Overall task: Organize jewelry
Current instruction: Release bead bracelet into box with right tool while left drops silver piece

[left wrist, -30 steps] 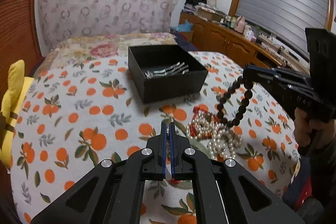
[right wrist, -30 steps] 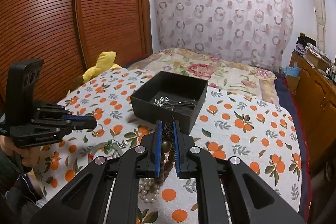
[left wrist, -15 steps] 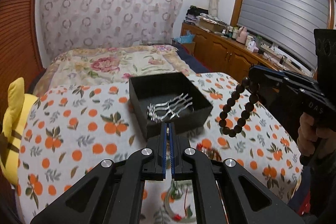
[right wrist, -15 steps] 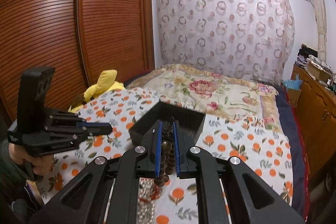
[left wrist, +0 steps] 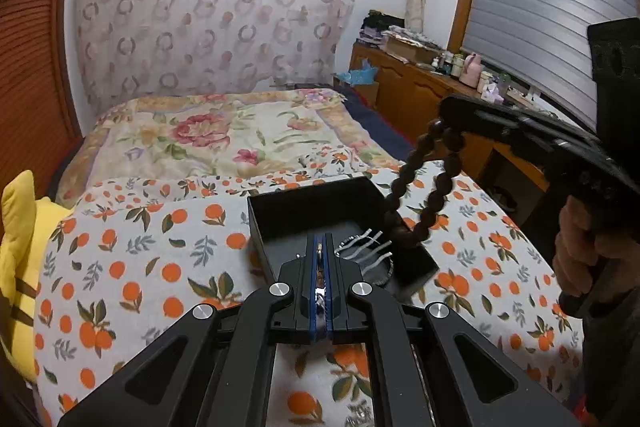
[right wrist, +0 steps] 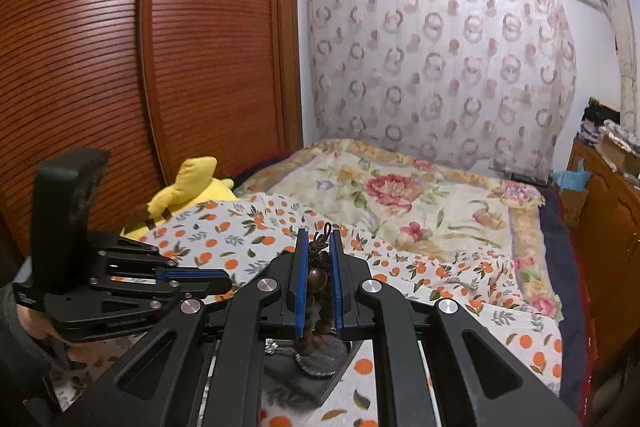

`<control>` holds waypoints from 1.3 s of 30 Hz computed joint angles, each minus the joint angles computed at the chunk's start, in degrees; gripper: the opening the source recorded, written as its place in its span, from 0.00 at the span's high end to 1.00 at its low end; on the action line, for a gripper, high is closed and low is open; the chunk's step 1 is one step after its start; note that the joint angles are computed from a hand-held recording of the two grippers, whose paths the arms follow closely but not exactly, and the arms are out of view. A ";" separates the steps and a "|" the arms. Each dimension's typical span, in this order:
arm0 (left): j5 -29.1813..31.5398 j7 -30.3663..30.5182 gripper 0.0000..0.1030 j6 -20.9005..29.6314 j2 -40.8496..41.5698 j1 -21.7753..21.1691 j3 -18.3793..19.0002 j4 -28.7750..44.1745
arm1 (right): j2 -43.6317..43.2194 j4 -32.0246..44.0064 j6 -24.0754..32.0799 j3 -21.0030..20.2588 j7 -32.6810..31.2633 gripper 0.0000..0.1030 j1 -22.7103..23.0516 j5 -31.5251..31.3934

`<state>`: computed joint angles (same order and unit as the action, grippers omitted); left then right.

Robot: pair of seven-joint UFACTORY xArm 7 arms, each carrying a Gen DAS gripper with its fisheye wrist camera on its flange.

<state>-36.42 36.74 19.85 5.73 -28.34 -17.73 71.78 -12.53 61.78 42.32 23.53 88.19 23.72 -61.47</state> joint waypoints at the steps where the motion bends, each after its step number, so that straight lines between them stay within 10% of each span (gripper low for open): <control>1: 0.77 -0.69 0.98 0.05 0.63 -0.12 0.14 0.55 | 0.47 -0.09 -1.02 -0.60 -0.35 0.89 -0.23 0.32; 17: 14.02 -10.97 0.98 2.61 10.48 -0.03 -0.46 10.80 | 5.40 -3.02 -11.62 -5.75 3.29 0.82 -0.66 0.73; 28: 19.02 -15.64 0.96 3.66 13.57 -0.55 -0.44 14.35 | 3.77 -2.99 -8.86 -4.81 2.90 0.76 -1.14 1.70; 39: 12.24 -10.05 0.69 0.03 4.50 2.61 -2.08 3.62 | 0.55 -3.45 -1.07 -1.05 1.83 0.76 1.08 5.66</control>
